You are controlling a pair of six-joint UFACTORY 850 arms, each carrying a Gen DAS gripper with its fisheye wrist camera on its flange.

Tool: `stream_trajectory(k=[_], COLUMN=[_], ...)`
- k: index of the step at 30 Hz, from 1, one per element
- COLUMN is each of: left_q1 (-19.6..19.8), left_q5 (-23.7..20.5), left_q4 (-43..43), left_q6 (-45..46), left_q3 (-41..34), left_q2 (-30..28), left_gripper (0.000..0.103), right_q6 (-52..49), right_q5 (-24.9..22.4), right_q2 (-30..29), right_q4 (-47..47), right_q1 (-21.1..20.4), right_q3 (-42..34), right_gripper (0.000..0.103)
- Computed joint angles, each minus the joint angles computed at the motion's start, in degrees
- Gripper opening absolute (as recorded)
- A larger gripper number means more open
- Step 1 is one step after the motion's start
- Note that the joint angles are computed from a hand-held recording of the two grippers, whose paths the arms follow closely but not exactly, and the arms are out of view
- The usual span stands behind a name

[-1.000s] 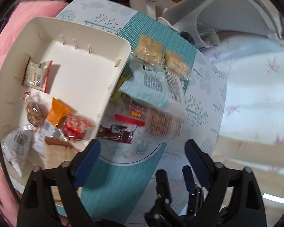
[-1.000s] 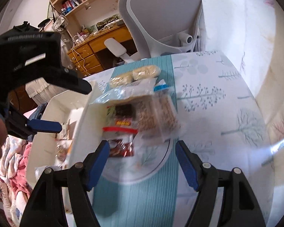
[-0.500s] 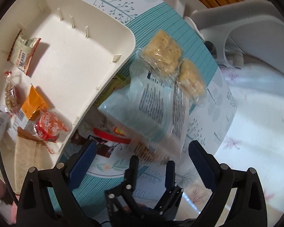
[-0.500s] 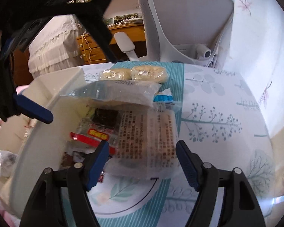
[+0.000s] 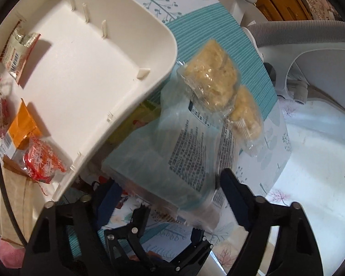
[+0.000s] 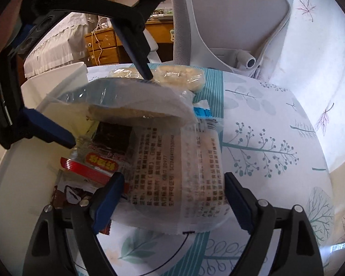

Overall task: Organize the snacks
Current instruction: 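Grasp the pale blue packet with the left gripper while the right grasps the clear printed bag, then carry both packets over the white tray and open both grippers to drop them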

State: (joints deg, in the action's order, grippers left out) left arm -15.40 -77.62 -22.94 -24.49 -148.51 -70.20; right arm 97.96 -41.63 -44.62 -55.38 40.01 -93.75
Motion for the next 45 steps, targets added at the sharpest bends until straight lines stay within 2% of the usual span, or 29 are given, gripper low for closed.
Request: stream_trajectory(k=[1, 2, 5, 8, 12, 15, 20, 24, 27, 31, 36, 41, 45], left_q1=[0.06, 0.22, -0.01, 0.18, 0.70, 1.32, 2.13, 2.74, 2.99, 3.44, 3.91, 4.62, 6.60], left_q5=[1.15, 1.58, 3.84, 5.71, 5.37, 4.00, 4.13, 5.18, 5.58, 6.04, 8.65, 13.80, 14.94], left_q4=[-0.72, -2.20, -2.18, -3.21, -3.93, -3.61, -4.11, -4.93, -5.46, -7.09, -7.33, -7.82, -11.44], left_q6=[0.75, 1.63, 2.21, 2.89, 3.95, 4.44, 5.55, 7.81, 10.08, 15.02, 22.60, 33.76, 42.57], left_q3=[0.80, 1.02, 3.69, 6.81, 7.52, 8.24, 12.19, 17.46, 20.36, 24.86, 30.65, 38.07, 42.45], left_q2=[0.48, 0.51, 2.02, 3.78, 4.74, 5.84, 9.01, 12.97, 15.46, 19.37, 24.77, 31.35, 35.22], left_gripper=[0.065, 0.054, 0.045, 0.039, 0.030, 0.027, 0.024, 0.022, 0.021, 0.020, 0.019, 0.018, 0.018], right_q6=[0.44, 0.77, 2.21, 1.65, -0.47, -6.29, -15.16, -20.41, -20.56, -15.51, -3.98, 5.75, 14.61], right_q5=[0.52, 1.28, 4.24, 4.92, 6.52, 8.88, 13.28, 13.71, 14.61, 19.33, 19.36, 21.54, 22.14], right_q2=[0.22, 0.45, 1.66, 1.97, 3.04, 4.54, 8.10, 10.54, 12.42, 15.69, 18.36, 20.64, 21.75], right_q4=[-0.88, -1.36, -2.16, -1.46, 1.06, 6.74, 17.71, 26.38, 31.48, 34.33, 29.04, 23.18, 17.43], right_q1=[-0.08, -0.28, -0.81, -0.84, -1.40, -2.04, -2.61, -2.59, -2.52, -2.92, -1.80, -0.63, 0.69], right_q3=[0.54, 1.04, 3.16, 3.50, 4.61, 5.75, 9.29, 11.49, 13.34, 17.59, 20.01, 22.22, 22.89], right_gripper=[0.088, 0.088, 0.085, 0.083, 0.077, 0.075, 0.073, 0.073, 0.072, 0.072, 0.072, 0.072, 0.072])
